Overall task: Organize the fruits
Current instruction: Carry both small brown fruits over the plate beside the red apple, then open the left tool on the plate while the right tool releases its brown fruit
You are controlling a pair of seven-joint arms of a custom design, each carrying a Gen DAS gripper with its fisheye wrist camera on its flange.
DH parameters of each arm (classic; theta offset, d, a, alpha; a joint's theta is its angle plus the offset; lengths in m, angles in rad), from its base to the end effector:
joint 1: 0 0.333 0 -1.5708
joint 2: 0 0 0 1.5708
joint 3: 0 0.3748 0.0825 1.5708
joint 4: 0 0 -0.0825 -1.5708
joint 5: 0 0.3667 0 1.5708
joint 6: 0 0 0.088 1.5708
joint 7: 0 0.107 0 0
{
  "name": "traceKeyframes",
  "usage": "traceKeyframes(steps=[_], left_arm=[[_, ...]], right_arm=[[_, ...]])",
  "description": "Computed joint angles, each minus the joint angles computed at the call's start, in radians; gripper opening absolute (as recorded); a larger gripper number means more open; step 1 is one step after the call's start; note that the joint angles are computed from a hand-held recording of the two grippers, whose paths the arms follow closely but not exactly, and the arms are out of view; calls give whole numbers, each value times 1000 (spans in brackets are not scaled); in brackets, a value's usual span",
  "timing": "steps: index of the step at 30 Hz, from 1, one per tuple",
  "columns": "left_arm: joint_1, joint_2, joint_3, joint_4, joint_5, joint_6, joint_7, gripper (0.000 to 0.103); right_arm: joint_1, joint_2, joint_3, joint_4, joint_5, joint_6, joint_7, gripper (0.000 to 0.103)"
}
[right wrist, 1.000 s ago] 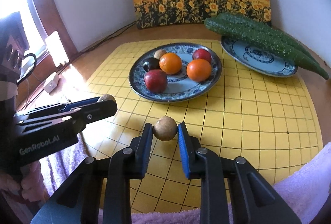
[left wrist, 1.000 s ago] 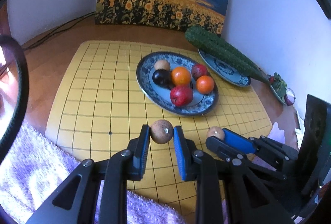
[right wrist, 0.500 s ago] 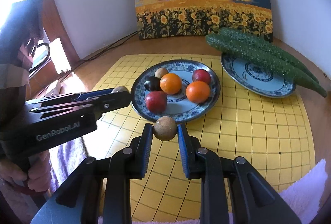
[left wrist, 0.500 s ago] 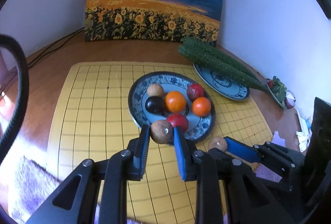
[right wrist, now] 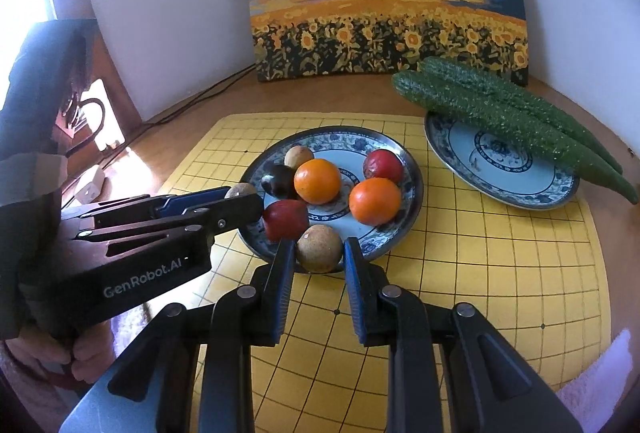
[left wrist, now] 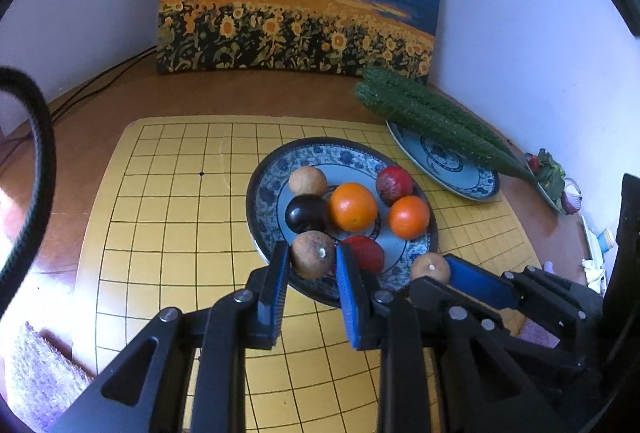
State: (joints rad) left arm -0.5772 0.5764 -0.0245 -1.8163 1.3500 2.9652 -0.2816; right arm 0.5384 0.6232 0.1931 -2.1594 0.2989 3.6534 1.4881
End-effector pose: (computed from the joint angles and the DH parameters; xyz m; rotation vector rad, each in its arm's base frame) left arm 0.5219 -0.4358 0.3125 -1.8753 1.9192 -0.9166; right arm 0.5003 0.3768 0.2729 -1.9330 1.2833 -0.3945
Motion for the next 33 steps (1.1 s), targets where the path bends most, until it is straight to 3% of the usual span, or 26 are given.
traceKeyframes(steps=[33], left_arm=[[18,8,-18,13,75,9,-49,24]], right_arm=[[41,25,-33,42,47,-30,-53,26]])
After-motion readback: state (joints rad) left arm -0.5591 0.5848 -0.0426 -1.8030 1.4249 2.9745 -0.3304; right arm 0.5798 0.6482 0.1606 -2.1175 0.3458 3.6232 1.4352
